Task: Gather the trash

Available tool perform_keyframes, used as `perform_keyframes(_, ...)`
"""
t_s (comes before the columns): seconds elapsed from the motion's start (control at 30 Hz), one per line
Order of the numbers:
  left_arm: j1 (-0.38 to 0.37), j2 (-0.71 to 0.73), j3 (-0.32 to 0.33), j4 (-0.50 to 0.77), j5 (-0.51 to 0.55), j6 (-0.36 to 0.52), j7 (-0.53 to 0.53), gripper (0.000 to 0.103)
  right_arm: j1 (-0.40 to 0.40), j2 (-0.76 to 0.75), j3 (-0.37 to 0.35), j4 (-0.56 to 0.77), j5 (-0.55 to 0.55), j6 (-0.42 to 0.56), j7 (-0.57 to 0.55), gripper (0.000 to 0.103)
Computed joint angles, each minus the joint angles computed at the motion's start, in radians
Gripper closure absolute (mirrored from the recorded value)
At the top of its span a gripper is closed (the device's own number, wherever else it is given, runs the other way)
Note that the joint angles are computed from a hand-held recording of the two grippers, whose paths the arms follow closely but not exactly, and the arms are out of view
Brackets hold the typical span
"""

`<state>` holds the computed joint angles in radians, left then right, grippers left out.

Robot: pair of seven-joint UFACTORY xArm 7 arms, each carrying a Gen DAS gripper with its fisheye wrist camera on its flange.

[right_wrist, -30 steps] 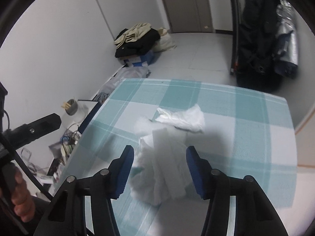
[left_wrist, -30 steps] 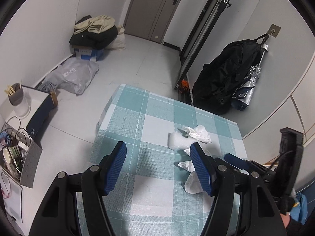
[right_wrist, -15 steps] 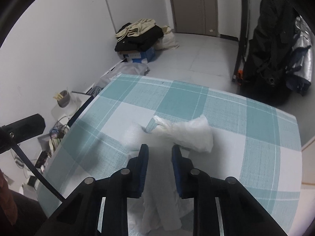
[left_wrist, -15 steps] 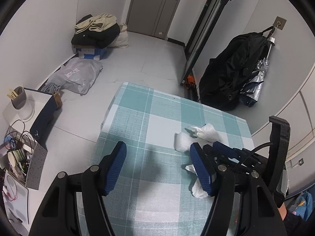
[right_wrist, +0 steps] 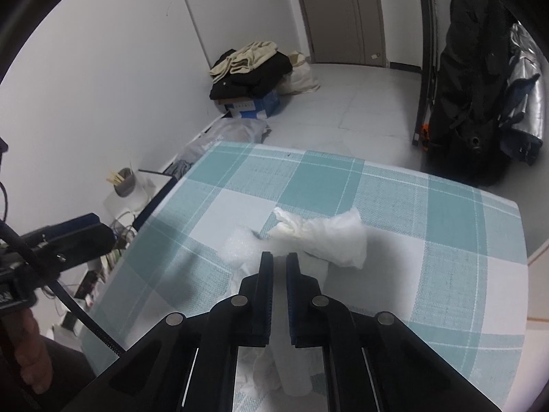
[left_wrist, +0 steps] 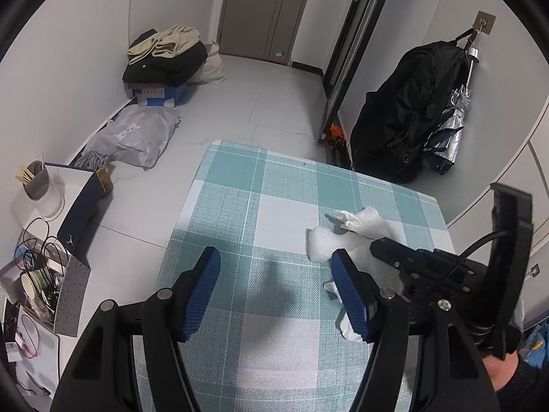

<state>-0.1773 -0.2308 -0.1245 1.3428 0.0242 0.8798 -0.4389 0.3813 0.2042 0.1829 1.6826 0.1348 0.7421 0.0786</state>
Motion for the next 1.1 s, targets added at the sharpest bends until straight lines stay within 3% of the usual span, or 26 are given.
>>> perform_keyframes(0.37,-0.018,0.031,0.001,0.027,-0.039,0.016,0.018,0.040,-0.055,-0.062,0.015,-0.044,0.214,-0.048,-0.136,0.097)
perform_keyframes(0.67,-0.027,0.064,0.018,0.051,-0.136,0.026,0.016,0.040,-0.094,-0.072,0.007,-0.029,0.377,0.098,-0.230,0.097)
perform_keyframes(0.8,-0.027,0.074,0.020,0.059,-0.165,0.028,0.009,0.040,-0.120,-0.066,-0.006,-0.014,0.441,0.213,-0.235,0.097)
perform_keyframes(0.93,-0.029,0.079,0.018,0.061,-0.172,0.029,0.000,0.040,-0.126,-0.074,-0.021,-0.020,0.391,0.300,-0.197,0.096)
perform_keyframes(1.03,-0.032,0.081,0.015,0.064,-0.168,0.034,-0.001,0.040,-0.118,-0.095,-0.030,-0.040,0.311,0.296,-0.163,0.086)
perform_keyframes(1.1,-0.033,0.079,0.015,0.063,-0.166,0.037,0.002,0.040,-0.123,-0.107,-0.035,-0.052,0.297,0.310,-0.160,0.086)
